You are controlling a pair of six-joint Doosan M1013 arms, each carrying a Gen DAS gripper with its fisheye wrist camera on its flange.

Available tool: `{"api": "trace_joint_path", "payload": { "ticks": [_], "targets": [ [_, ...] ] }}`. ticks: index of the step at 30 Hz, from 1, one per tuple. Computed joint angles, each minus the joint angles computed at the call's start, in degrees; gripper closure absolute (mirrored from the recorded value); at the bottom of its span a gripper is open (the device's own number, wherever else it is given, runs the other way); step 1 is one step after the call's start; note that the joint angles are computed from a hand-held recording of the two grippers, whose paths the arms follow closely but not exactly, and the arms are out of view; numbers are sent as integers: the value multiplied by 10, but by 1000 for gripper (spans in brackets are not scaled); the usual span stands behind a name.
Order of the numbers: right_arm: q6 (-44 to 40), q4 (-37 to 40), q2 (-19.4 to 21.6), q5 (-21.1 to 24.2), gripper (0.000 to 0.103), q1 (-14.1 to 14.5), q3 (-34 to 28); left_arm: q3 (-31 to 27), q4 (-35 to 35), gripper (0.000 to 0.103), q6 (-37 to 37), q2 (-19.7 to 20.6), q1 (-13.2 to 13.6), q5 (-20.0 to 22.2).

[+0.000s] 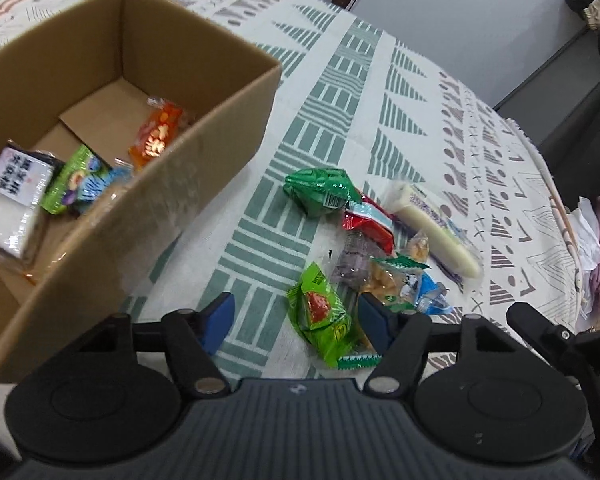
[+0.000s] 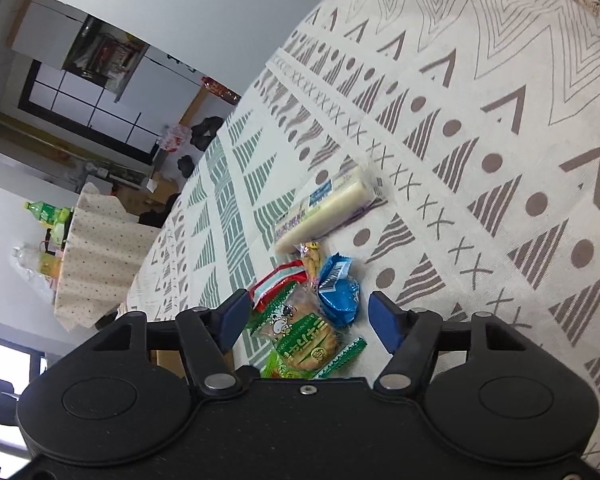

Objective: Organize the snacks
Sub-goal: 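Move both open tools back toward the remaining snacks, then grasp the green candy with the left tool while the right tool grasps the blue candy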

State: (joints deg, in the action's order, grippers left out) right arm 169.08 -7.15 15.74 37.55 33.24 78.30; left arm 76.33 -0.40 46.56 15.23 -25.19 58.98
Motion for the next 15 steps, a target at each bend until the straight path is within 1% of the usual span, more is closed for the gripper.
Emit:
{"api": "trace_joint_path", "payload": {
  "ticks": [2,7,8,11,12,13,14,15],
  "targets": [
    [-1,0,4,4,39,0,-4,-2,-9,39,2,6,1,-1],
    [-12,16,15,16,40,-3,-12,-10,-22,39,9,19,0,8],
    [-15,20,18,18,40,-5,-13,-11,-22,39,9,22,-1,12],
    [-13,22,27,28,40,-7,-22,-9,-5,40,6,22,-6,6],
    [-12,21,30,30,41,-7,-23,-10,-1,50,4,22,-7,8],
    [-9,18,32,31,41,-7,-24,-11,4,56,2,22,-8,12],
    [-5,14,33,35,41,-8,-25,-11,2,70,2,22,-7,10],
    [-1,13,35,37,41,-8,-26,-10,-5,75,3,21,-4,9]
  ]
}}
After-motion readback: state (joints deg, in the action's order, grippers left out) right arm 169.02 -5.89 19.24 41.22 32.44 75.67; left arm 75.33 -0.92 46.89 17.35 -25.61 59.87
